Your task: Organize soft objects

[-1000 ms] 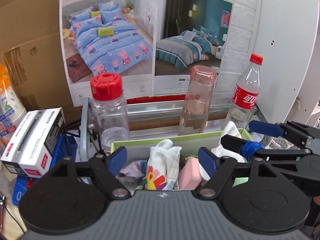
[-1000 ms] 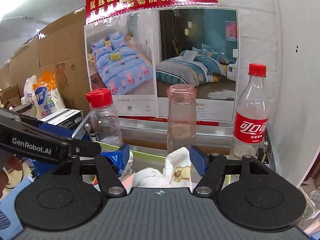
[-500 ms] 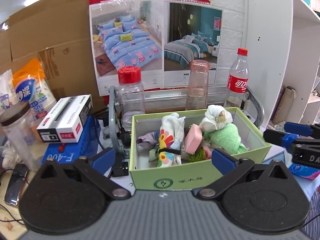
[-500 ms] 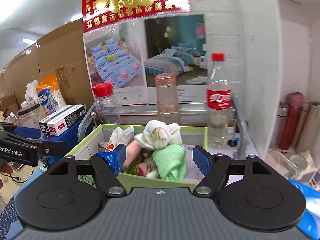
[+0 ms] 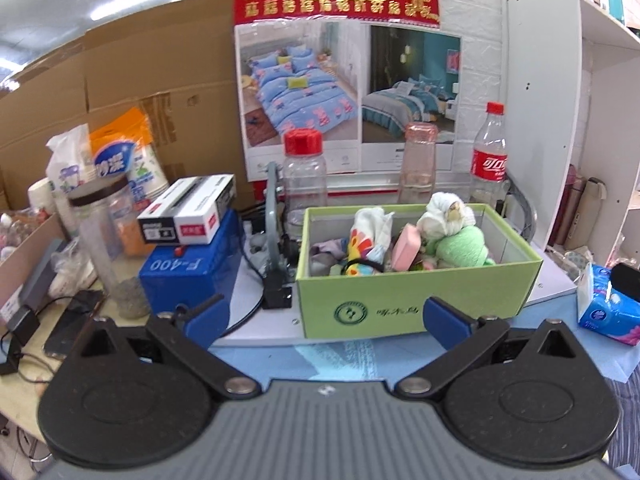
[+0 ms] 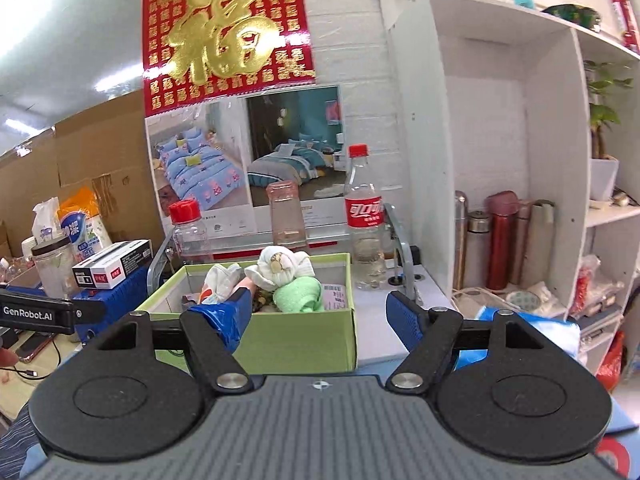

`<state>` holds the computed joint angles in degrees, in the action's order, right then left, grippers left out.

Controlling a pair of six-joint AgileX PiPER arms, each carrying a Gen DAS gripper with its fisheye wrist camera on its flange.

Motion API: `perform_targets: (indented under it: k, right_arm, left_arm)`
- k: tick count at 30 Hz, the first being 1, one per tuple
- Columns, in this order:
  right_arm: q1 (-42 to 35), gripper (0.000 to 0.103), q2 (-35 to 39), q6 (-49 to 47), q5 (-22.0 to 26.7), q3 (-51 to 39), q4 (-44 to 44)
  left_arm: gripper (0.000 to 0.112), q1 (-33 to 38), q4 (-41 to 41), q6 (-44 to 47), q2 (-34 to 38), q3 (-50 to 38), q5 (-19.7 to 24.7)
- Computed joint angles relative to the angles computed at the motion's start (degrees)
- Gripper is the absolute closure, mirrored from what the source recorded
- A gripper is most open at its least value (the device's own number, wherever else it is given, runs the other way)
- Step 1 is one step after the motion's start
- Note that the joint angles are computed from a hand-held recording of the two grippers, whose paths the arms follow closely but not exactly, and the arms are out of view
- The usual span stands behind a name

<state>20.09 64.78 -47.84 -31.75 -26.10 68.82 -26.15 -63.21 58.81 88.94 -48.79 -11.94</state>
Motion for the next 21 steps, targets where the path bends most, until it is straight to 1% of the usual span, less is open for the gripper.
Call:
perform_targets:
  k: [2,4,5,7,11,14,16,18,21]
  right_arm:
    - [5.5,0.043,0.3,3.2,-7.4,2.6,2.8]
    - [9.6,0.043,1.1,8.6,-12.9,5.4,3.0]
    - [9.9,0.043,1.3,10.0,-13.1,6.2,2.7]
    - [8.6,0.043,1.2,10.1,-10.8,6.9,2.5]
    - [9.7,0.043,1.3,11.3,-12.3,8.3,4.4]
    - [9.8,0.043,0.5,8.2,-9.6,8.6,8.1]
    - [9.9,0.043,0.4,4.0,-7.9,8.0,13.8]
    - [11.7,0.043,1.0,-0.4,-9.6,7.0,21.3]
    - [16.3,0.043,1.9,-3.2,-15.5,6.6,29.1]
  left_arm:
    - [0.01,-1.4,1.5,-3.9,-0.4,2.9,-3.7]
    - [0.01,-1.4,3.2,-6.9,-0.1,4.5,-3.6]
    - [0.01,-1.1,4.1,-7.8,0.1,5.0,-2.8]
    - [0.01,-1.1,3.3,-7.6,0.6,5.7,-2.7]
    - [0.01,-1.9,2.8,-8.3,0.2,7.9,-3.5]
    - [0.01,-2.7,5.6,-11.2,-1.3,10.3,-3.5]
    - [0.01,-3.5,7.9,-13.7,-2.4,12.0,-3.7]
    - [0.01,-4.8,8.8,-14.7,-3.3,13.7,-4.6]
    - [0.01,-6.5,9.7,-15.7,-4.3,15.6,-5.3]
